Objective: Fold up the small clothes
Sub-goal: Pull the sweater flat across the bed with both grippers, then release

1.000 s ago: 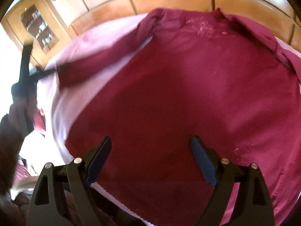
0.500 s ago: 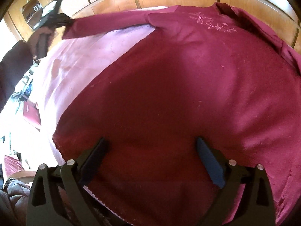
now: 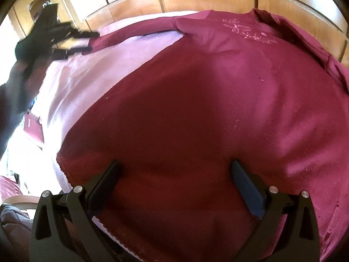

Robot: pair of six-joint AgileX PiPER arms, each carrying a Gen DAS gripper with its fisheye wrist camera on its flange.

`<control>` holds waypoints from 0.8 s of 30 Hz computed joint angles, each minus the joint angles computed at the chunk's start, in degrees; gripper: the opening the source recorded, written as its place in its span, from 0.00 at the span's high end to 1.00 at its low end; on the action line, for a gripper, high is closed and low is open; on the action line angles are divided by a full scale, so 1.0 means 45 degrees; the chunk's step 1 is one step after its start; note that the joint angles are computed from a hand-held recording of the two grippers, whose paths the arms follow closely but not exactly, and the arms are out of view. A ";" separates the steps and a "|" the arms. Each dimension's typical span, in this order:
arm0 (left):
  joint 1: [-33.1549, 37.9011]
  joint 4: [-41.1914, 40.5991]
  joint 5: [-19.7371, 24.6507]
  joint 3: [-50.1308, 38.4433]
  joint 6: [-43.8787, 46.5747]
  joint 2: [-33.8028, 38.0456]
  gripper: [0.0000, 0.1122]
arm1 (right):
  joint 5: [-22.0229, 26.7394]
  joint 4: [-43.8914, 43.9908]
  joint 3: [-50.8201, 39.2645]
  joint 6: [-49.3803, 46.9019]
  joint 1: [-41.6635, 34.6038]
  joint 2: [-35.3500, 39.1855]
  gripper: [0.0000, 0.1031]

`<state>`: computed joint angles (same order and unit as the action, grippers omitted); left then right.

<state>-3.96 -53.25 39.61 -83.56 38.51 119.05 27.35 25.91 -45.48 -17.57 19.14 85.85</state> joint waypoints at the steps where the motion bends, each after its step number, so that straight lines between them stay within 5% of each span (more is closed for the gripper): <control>1: -0.0247 -0.0908 0.0697 0.0739 0.1058 -0.0199 0.47 | -0.0034 -0.0068 0.0064 -0.0005 0.0023 -0.0078 0.02; 4: -0.1303 -0.1863 0.1534 0.2476 0.2445 -0.0616 0.47 | 0.0368 -0.0189 0.0044 -0.0082 -0.0130 -0.0343 0.02; 9: -0.2634 -0.3654 0.0240 0.4879 0.4295 -0.1448 0.47 | 0.1114 -0.0343 0.0421 0.0021 -0.1308 -0.1663 0.03; 10: -0.2769 -0.3809 -0.0010 0.5047 0.4476 -0.1532 0.56 | 0.1286 -0.0057 0.0634 -0.0277 -0.1825 -0.1988 0.03; 11: -0.2929 -0.3815 -0.0206 0.5155 0.4429 -0.1597 0.82 | 0.1509 0.0286 0.0853 -0.0686 -0.2356 -0.2201 0.03; 12: -0.3123 -0.3731 -0.0548 0.5262 0.4292 -0.1657 0.92 | 0.1640 0.0422 0.0997 -0.0892 -0.2678 -0.2278 0.03; 18: -0.2850 -0.5754 -0.0902 0.7181 0.6412 -0.3204 0.93 | 0.2509 0.0580 0.2313 -0.1734 -0.3050 -0.3640 0.03; 24: -0.2761 -0.5634 -0.0915 0.7933 0.5745 -0.3341 0.93 | 0.2644 -0.0404 0.2665 -0.0869 -0.1930 -0.4344 0.03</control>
